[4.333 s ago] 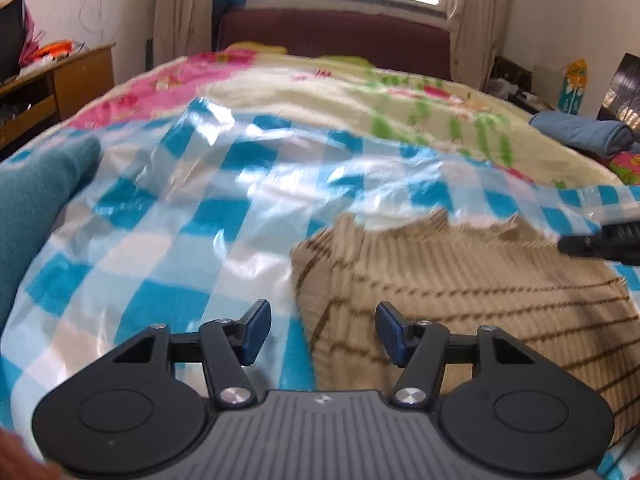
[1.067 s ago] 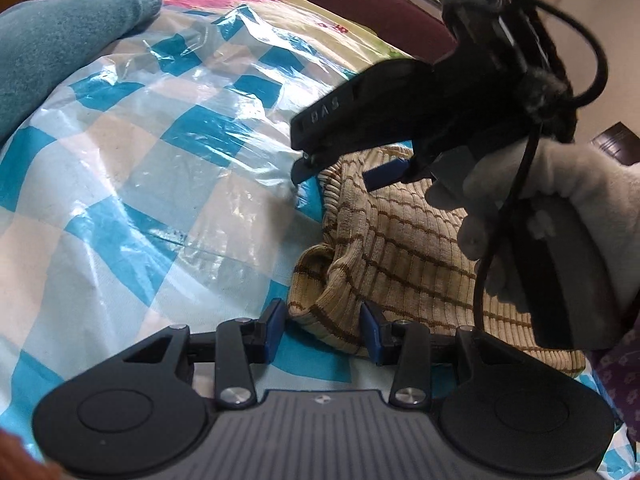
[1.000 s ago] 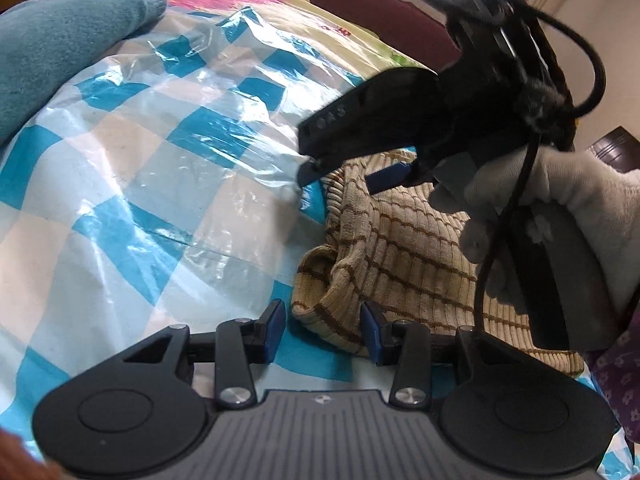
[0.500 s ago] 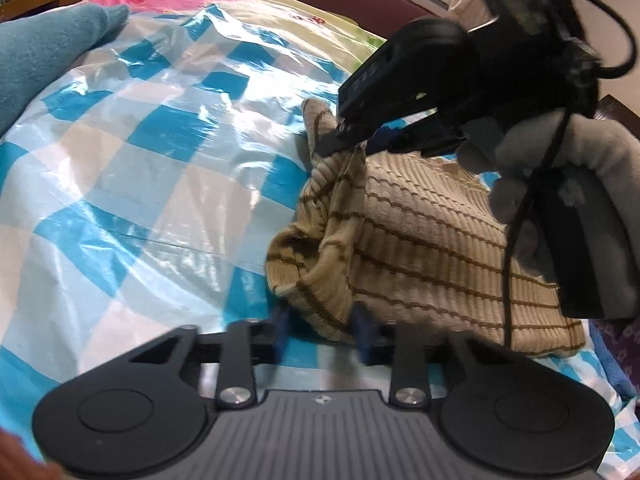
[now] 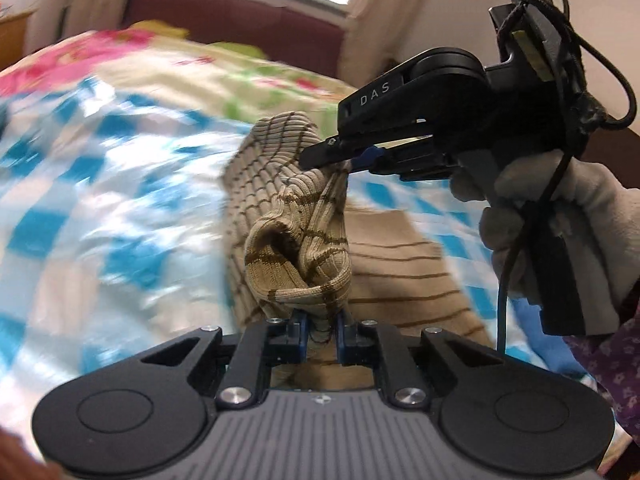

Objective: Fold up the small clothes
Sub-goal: 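Grasp the side edge with both tools and fold it over the other half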

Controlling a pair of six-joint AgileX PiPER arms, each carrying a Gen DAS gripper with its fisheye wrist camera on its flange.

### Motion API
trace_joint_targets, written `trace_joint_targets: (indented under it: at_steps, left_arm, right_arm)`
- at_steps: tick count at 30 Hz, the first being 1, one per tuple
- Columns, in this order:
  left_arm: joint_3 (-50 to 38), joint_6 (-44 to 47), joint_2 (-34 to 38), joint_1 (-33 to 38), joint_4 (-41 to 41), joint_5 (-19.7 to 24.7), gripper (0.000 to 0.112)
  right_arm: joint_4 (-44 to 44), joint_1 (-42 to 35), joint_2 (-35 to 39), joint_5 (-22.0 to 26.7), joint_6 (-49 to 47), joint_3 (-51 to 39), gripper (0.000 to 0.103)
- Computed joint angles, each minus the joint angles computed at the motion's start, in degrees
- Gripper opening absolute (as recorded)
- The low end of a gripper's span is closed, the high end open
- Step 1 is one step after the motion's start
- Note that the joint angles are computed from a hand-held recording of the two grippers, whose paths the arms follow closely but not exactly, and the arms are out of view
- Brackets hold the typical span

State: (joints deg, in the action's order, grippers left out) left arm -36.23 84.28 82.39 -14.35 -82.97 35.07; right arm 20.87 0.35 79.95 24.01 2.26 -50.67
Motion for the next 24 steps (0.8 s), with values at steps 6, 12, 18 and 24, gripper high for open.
trace_joint_targets:
  at_steps: [6, 12, 18, 24]
  left_arm:
    - [-3.34, 0.01, 2.29, -14.03, -3.35, -5.03, 0.018]
    - [-7.75, 0.52, 8.1, -26.13, -6.28, -11.63, 0.018]
    - [-11.37, 0.31, 12.89, -31.9, -7.36, -15.72, 0.018]
    - [-14.38, -3.47, 15.56, -35.7, -4.83, -18.83, 0.02]
  right_arm:
    - [19.65, -18.83, -7.61, 5.31, -23.97, 7.16, 0.011]
    - [33.51, -34.37, -4.66, 8.51, -42.86, 12.38, 0.011]
    - [41.84, -43.39, -1.73, 12.14, -55.22, 14.62, 0.011]
    - [42.43, -47.29, -0.48, 14.13, -60.35, 14.39, 0.012]
